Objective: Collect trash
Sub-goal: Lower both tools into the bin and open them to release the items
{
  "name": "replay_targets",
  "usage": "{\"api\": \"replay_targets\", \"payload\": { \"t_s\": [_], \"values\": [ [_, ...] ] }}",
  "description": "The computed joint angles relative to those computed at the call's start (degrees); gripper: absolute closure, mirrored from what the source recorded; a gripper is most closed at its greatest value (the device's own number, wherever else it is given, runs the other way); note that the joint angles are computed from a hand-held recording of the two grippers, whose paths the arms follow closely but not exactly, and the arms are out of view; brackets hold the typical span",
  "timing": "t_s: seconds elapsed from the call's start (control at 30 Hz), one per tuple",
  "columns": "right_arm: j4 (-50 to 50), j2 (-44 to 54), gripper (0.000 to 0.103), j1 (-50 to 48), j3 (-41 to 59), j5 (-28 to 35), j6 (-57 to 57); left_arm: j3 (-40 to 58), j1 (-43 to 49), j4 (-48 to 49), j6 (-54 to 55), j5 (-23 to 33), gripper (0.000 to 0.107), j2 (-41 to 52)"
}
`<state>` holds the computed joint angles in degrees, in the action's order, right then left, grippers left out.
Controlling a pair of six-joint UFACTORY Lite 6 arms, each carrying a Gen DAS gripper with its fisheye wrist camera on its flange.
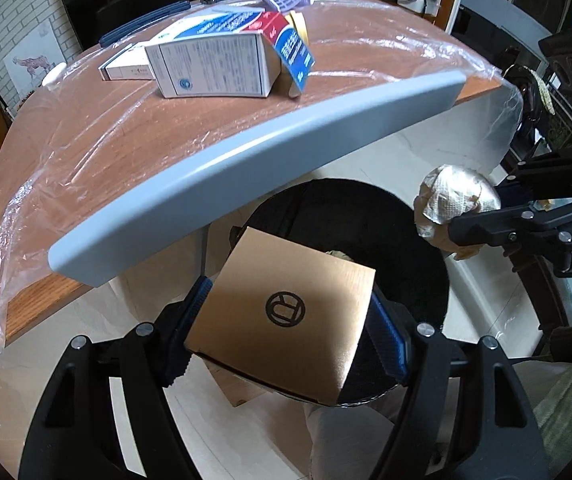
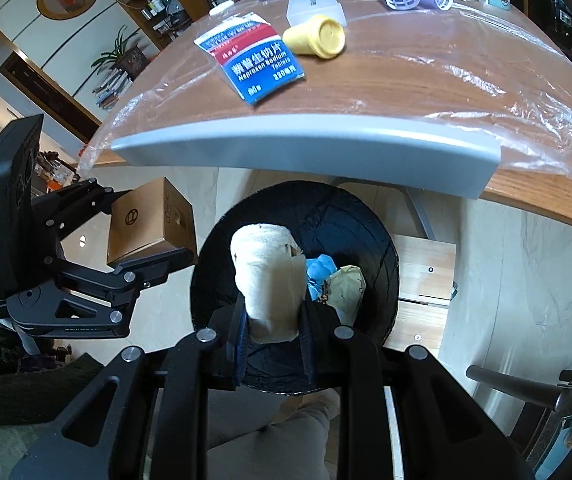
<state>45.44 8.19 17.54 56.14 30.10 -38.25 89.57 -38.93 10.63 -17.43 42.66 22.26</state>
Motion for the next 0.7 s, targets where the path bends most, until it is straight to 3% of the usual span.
{"api": "replay_targets", "payload": {
  "t_s": [0.7],
  "values": [
    [-1.87, 9.76, 0.080, 1.50, 3.09, -3.61, 1.27, -1.06, 0.05, 1.73, -0.27, 0.04, 0.033, 4.95]
  ]
}}
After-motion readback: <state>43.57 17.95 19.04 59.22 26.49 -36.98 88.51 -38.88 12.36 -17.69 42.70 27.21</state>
